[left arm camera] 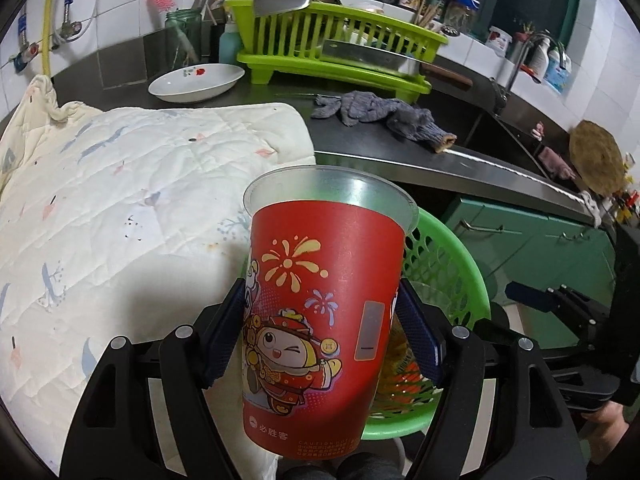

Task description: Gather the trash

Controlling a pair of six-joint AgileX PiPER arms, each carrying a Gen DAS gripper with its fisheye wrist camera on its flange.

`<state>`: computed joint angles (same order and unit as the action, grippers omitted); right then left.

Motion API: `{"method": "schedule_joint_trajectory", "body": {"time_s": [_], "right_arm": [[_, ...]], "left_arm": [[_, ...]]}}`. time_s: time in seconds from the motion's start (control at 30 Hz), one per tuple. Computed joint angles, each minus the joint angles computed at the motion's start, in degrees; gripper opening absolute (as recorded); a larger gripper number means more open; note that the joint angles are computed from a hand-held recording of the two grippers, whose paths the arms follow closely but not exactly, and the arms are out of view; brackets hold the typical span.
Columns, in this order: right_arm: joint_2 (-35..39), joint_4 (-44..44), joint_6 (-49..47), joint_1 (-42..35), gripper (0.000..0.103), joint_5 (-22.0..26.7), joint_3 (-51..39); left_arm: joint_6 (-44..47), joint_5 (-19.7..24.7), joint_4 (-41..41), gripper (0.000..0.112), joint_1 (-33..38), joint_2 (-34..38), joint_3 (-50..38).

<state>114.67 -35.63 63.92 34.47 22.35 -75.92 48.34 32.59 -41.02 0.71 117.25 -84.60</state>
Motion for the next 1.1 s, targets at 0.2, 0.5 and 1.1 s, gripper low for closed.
{"method": "schedule_joint_trajectory", "body": {"time_s": [0.2,0.5,1.1], "right_arm": [[-1.54,-3.82,4.73,1.47,0.073,-0.20,2.12],[-3.11,-10.16,11.44,5.96,0.078,3.92,2.01],[-2.75,-10.54,13.72,16.09,0.088,11.22,-7.47]], "left_arm": [[3.73,-0.24,-4.04,0.079,0.41,-1.28,1.93],[5.86,-2.15,-5.58,0.083,2.63,-5.85,7.52],[14.69,-6.04,-8.64,0.096,13.96,-22.68,21.62]]}}
